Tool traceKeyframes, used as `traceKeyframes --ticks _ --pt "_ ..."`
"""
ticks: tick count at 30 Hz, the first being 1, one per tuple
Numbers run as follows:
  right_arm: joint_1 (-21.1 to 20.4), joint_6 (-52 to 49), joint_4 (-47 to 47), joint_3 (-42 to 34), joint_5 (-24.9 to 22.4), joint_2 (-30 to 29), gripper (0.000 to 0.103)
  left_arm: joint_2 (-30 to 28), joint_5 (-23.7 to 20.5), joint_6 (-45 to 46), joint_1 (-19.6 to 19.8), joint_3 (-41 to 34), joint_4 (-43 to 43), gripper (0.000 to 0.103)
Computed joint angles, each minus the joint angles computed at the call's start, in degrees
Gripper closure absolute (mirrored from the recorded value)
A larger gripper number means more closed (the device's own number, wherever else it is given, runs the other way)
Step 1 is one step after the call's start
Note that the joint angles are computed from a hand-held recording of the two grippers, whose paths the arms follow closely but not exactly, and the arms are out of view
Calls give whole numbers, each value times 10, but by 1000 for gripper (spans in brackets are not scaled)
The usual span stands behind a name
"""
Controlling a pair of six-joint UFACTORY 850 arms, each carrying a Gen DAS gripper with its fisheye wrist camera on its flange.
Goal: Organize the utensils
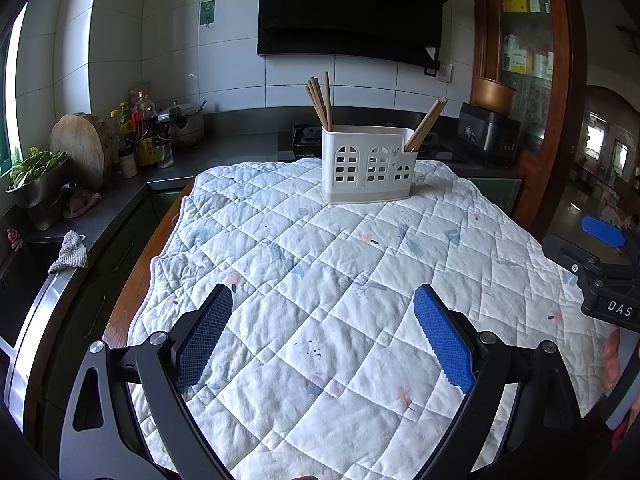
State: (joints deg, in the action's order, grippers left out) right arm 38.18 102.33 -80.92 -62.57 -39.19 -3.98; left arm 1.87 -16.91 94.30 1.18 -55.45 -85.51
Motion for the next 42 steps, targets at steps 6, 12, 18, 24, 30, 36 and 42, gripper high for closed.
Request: traceKeyframes --ticks 6,12,18,24,30,36,42 --pt "0 -2 -2 -1 1 -1 7 0 0 -9 0 -1 8 12" --pt "0 -3 0 -2 2 -1 7 -1 1 -7 -1 -1 6 12" --pt "3 -5 -1 -5 1 -6 7 -1 2 -9 -1 -1 8 12" --pt "3 -6 0 -5 1 -5 7 -3 1 -6 -1 0 5 12" --pt "3 -5 -1 -6 2 -8 7 -3 2 -6 -1 -1 5 12" --pt "3 -2 -3 -5 2 -8 7 -3 3 -9 -1 -2 8 12" --pt "2 -3 -2 -5 5 -8 7 -2 5 8 -3 5 -8 12"
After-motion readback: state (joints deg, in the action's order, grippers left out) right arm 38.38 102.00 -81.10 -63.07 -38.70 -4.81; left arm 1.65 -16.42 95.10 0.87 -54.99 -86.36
